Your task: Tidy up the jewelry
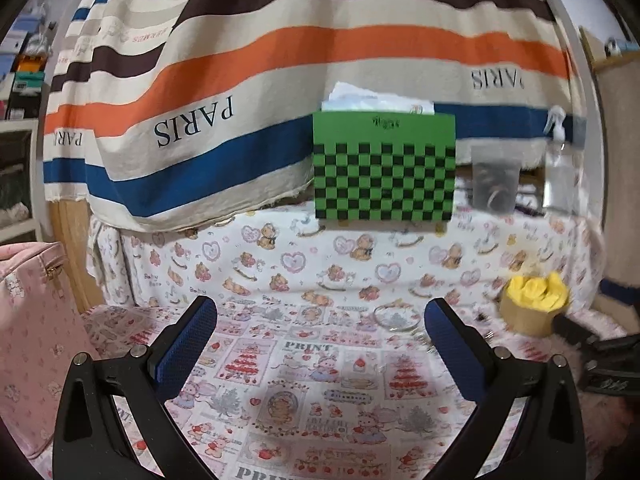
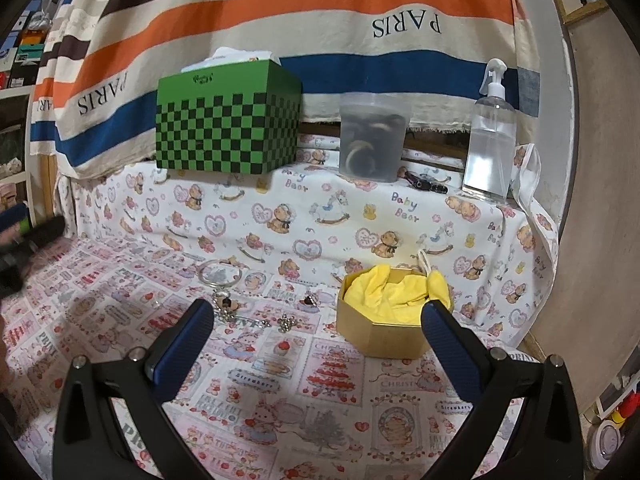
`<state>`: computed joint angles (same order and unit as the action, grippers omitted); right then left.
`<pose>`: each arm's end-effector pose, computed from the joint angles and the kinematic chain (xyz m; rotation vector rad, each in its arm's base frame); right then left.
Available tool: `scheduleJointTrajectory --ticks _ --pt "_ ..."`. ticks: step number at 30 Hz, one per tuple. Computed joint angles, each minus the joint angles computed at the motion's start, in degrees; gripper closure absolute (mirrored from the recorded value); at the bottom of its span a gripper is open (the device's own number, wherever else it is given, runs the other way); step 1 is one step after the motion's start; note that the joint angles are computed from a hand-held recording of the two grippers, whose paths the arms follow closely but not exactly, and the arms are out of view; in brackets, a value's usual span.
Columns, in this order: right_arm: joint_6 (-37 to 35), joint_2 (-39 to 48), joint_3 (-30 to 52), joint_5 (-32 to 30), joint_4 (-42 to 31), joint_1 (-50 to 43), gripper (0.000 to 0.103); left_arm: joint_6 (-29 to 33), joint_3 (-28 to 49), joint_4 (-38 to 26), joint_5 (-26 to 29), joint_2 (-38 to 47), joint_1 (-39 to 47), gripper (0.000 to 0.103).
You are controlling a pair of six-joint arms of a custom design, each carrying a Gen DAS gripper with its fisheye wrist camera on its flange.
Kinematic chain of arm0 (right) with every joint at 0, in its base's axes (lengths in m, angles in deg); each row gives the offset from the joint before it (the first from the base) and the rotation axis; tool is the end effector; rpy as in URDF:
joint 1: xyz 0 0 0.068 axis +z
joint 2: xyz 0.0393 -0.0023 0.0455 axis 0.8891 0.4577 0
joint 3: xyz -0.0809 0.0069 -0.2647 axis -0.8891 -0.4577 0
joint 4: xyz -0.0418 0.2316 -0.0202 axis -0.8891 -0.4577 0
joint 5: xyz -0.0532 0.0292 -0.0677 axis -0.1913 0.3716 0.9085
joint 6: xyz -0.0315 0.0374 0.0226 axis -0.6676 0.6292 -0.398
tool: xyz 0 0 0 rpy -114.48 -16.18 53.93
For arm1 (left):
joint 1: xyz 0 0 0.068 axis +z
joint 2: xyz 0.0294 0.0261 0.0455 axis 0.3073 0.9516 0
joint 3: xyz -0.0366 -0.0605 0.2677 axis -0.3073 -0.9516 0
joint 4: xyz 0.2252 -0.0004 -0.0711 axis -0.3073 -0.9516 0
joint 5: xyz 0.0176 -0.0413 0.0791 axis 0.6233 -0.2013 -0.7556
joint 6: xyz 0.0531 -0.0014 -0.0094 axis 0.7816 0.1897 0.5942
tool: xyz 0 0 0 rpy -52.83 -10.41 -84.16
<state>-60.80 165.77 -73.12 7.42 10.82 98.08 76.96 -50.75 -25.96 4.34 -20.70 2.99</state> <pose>0.1947 0.1194 0.1564 -0.2542 1.9210 0.0145 0.1616 -0.0301 0.1613 -0.1091 1.8144 0.0707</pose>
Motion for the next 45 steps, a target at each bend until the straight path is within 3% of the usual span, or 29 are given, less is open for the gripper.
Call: scheduleJointTrajectory --ticks 4,8,12,14,17,22,25,30,32,35,39,43,45 --pt "0.07 -0.02 -0.60 -0.68 0.93 -0.45 0.000 1.44 1.51 -7.83 1.66 -7.29 0.74 0.000" --pt "-2.01 1.04 -1.35 1.69 4.39 0.41 0.000 1.97 8.75 -23.76 3.89 -9.96 1.00 0.000" --pt "-5.45 0.81 -5.04 9.65 15.69 4.16 0.000 2.29 15.98 -33.63 7.64 -7.60 2.57 0.000" --pt "-6.47 -4.02 -4.11 9.13 11.17 4.66 0.000 1.09 19.98 -38.04 9.12 -5.73 3.79 0.000" --pt "-5.77 -10.35 -1.57 8.42 3.14 4.53 0.000 0.16 24.23 -39.34 10.06 -2.81 4.57 0.000" --pt "1.78 -13.77 7.90 -1.57 -15.52 -2.08 0.000 -1.41 34.23 -47.11 10.98 8.04 4.89 0.000" --pt "3.97 -9.44 12.63 -7.34 -20.36 -5.77 0.000 -0.93 36.67 -47.47 12.91 15.30 4.36 0.012" --pt "7.78 -0.61 14.98 -15.47 -20.04 -10.21 0.000 -0.44 41.50 -49.14 12.25 28.18 3.34 0.040" --pt "7.61 2.22 15.78 -17.53 -21.04 -11.08 0.000 -1.74 44.91 -52.92 13.00 32.81 3.61 0.057" --pt "8.00 4.61 15.83 -19.16 -21.01 -12.55 0.000 -3.14 48.83 -56.86 14.80 36.69 4.19 0.064" --pt "8.03 5.27 15.20 -18.71 -20.27 -14.51 0.000 -4.21 48.95 -54.16 16.32 38.50 4.70 0.074" --pt "7.68 4.95 15.33 -18.99 -20.90 -15.55 0.000 -2.82 49.48 -53.61 16.68 39.95 4.67 0.090" --pt "7.59 5.11 15.66 -18.93 -21.25 -15.51 0.000 -2.94 48.95 -52.68 17.48 39.92 5.03 0.090"
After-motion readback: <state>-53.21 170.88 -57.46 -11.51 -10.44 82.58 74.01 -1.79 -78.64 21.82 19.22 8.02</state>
